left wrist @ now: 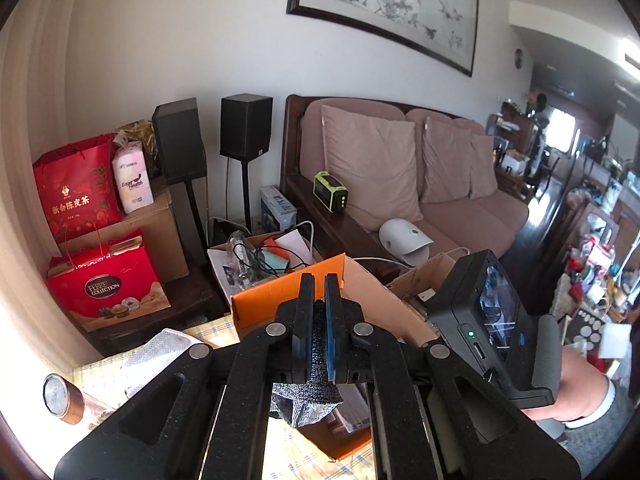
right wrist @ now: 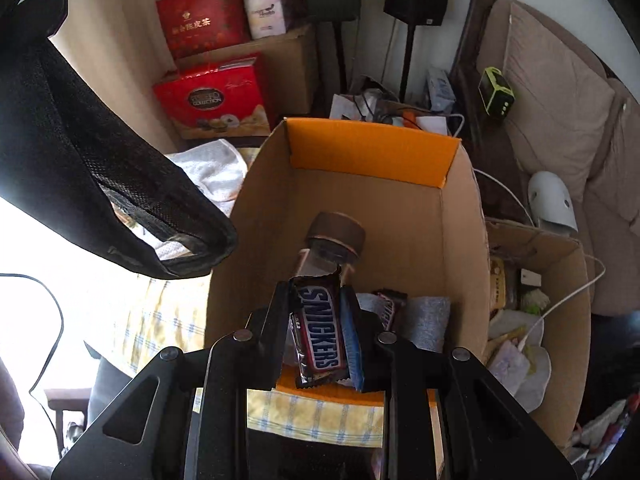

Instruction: Organize objects

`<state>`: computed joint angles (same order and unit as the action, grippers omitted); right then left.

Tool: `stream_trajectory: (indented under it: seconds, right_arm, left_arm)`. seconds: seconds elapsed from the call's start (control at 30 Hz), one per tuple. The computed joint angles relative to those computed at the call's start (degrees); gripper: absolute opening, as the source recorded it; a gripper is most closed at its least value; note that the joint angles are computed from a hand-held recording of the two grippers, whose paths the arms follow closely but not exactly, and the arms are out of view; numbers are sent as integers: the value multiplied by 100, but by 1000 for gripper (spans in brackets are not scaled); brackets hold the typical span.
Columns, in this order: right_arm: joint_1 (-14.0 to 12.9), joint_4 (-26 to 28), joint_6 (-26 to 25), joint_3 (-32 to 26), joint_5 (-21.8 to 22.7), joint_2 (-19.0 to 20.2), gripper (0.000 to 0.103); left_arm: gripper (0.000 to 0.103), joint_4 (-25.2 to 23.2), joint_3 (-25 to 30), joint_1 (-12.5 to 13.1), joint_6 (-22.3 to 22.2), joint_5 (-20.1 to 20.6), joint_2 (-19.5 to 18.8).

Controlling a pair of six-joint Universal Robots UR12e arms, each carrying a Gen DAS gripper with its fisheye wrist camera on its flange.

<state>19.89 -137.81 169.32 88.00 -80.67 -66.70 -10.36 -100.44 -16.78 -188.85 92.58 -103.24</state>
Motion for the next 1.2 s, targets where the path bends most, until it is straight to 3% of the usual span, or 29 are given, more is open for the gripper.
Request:
stream_trajectory:
  seconds: [0.17,0.4,0.63,0.73,0.8,0.87,0.9,1.0,1.2]
  right_arm:
    - [-164,-29,193,82,-154,21,25]
    - [-339,59,488,96,-15,168,25]
    - [-342,4,551,95,-70,297,30]
    - [-308,-133,542,149,-222,276,32]
    - [-302,-200,539,181,-271,253,35]
    - [-299,-215,518,205,-268,226,36]
    - [-305,-216,481,212,-246,218,36]
    - [-282,-260,349,244,-278,194,37]
    - [-231,-387,287,240,-248,223,38]
  left_arm:
    - [4,-143,317,-138,69,36,-260]
    - [4,-333,792,-225,66,115,-548]
    - [4,-333,1176,-281,125,339,-847]
    - [5,-612,1366,-202,-68,151,-1082]
    - [11,-1047,1508,-149,-205,97,-1258]
    - [36,-1497,1611,-109,-246,145,-1416]
    - [40,-1656,1629,-93,-218,212,-1480]
    - [41,-1884,1533,-66,-235,521,-1538]
    - [42,-1549,974,121,-486,242,-1250]
